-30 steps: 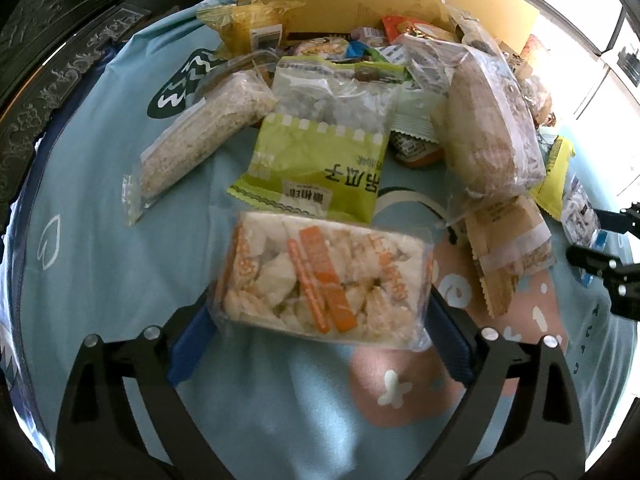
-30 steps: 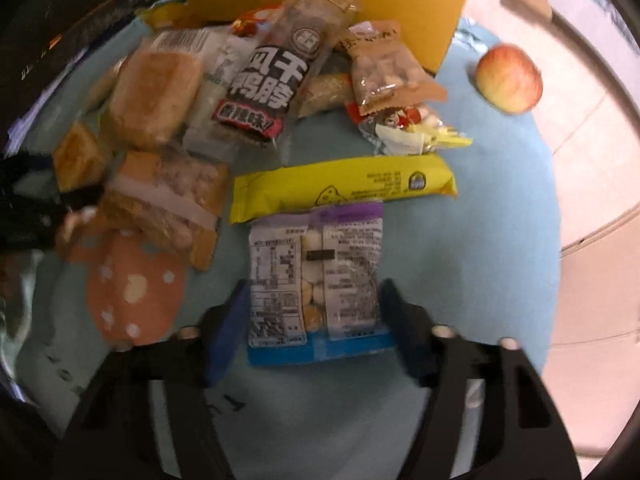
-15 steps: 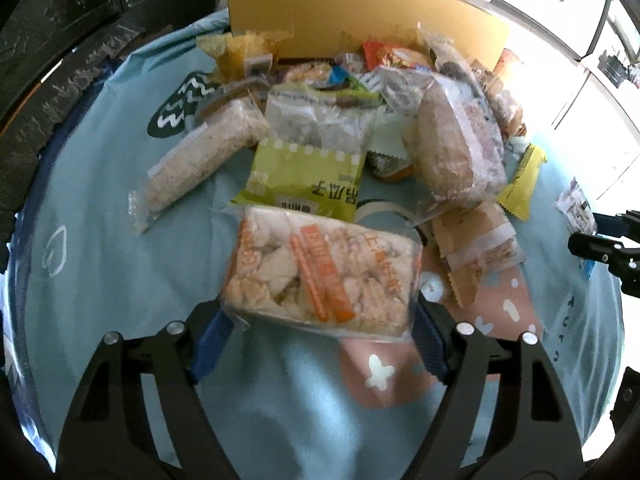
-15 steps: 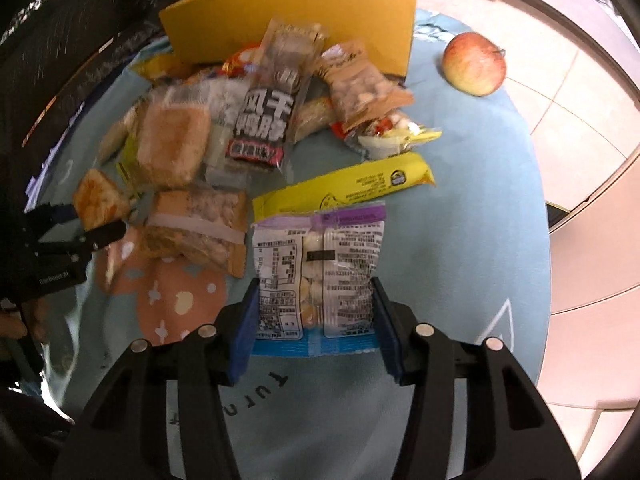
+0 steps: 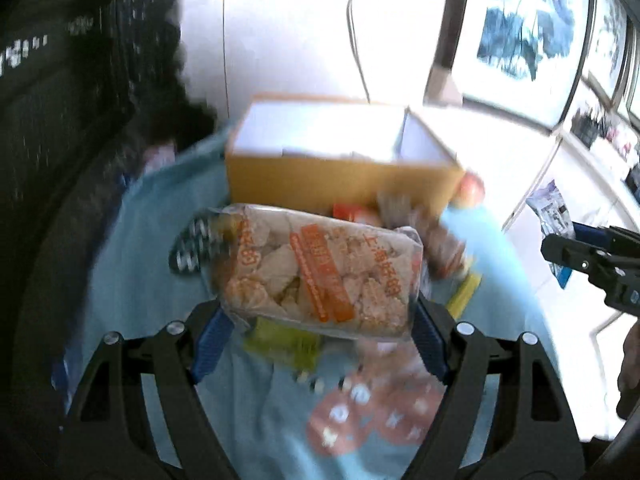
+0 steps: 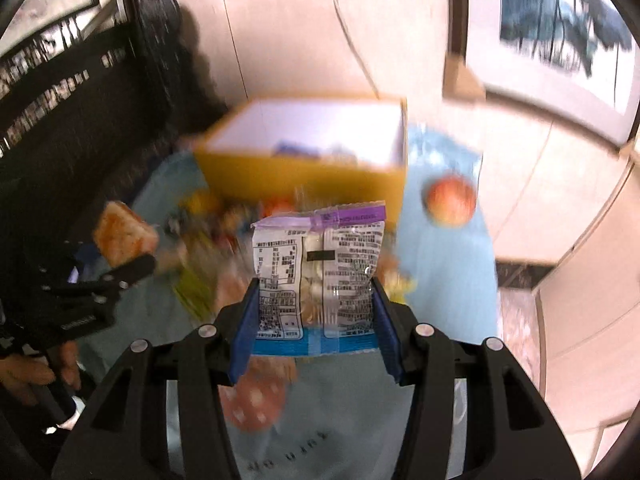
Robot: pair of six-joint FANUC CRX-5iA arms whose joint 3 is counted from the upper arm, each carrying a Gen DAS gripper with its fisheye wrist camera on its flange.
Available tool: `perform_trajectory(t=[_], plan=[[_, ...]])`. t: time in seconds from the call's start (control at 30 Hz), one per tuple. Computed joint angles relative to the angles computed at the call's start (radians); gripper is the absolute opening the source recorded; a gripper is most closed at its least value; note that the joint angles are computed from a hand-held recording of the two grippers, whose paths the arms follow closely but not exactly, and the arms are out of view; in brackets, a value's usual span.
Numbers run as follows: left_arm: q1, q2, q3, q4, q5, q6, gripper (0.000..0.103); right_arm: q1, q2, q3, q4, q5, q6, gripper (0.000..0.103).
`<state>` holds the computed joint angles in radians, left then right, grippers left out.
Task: Organize snacks
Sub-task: 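Lift both packs over the yellow box and release them inside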
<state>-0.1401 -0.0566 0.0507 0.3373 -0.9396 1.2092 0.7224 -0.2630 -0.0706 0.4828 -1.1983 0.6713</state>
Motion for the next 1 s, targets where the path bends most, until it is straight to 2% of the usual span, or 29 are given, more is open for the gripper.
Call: perform_trajectory(t=[0.3, 0.4, 0.53, 1.0], plan=[[-0.055, 0.164, 0.361, -0.054, -0.047, 0.111, 0.08, -0.04, 0.126, 0.243, 0.134, -0.014, 0.059, 0.053], [-0.063, 0.193, 0.429, -0.057, -0.05, 0.125, 0.08, -0.05, 0.146, 0.274, 0.159, -0.007, 0.065, 0.053], [-0.07, 0.219, 0.472, -0.055, -0.057, 0.123, 0.08, -0.07, 0.168, 0.298, 0.163, 0.004, 0.076, 0.053], [-0.074, 0.265, 0.506, -0.084, -0.073, 0.145, 0.08, -0.106, 0.201, 0.319, 0.12, 0.005, 0.105, 0.053]])
